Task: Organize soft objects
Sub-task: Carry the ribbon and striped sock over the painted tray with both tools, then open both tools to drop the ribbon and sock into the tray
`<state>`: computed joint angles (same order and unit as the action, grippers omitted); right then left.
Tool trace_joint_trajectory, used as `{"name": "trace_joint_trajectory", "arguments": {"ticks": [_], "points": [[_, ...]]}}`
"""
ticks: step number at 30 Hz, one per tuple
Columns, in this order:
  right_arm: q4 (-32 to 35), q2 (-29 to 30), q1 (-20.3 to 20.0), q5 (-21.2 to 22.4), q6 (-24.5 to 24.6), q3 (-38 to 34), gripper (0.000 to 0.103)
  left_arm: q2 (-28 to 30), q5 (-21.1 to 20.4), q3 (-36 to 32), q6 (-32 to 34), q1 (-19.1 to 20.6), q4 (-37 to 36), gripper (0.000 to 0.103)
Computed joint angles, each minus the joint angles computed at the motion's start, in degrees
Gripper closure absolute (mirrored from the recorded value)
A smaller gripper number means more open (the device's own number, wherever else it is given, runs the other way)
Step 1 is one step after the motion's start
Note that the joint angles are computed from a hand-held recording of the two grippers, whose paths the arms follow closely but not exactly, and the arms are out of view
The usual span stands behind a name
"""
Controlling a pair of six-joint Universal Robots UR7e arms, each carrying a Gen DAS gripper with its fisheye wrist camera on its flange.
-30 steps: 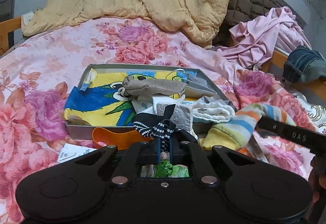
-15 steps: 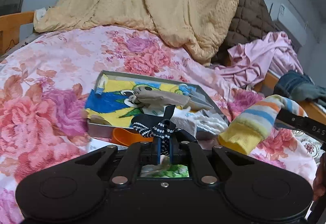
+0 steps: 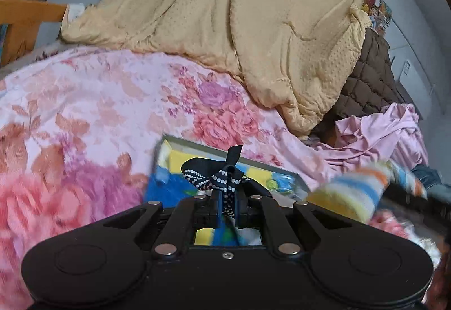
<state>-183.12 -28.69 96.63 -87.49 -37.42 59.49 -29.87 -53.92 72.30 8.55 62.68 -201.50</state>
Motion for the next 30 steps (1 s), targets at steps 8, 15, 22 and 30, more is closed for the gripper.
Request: {"name": "trace_joint_trajectory", "arguments": {"ticks": [8,15,22,30], "points": [[8.63,9.65,1.7,-5.61,0.58,-15.4,0.083,0.41,-8.52,-3.17,-3.12,4.39,3.96,0.095],[13.25,14.41,2.07,-11.32,-2.5,-22.31,0.083,2.15,-11.46,-6.42,-5.41,6.43,9.56,0.096],[18.46,18.8,2.72,-18.29,-5.24,-29.81,0.082,3.5,-7.27,-9.36,-5.78,6.66,17.7,0.096],[18.77,18.16,2.83,-21.31,-6.64,-28.66,0.07,4.14,-3.52,-10.39,-3.51,6.05,21.12,0.091]]}}
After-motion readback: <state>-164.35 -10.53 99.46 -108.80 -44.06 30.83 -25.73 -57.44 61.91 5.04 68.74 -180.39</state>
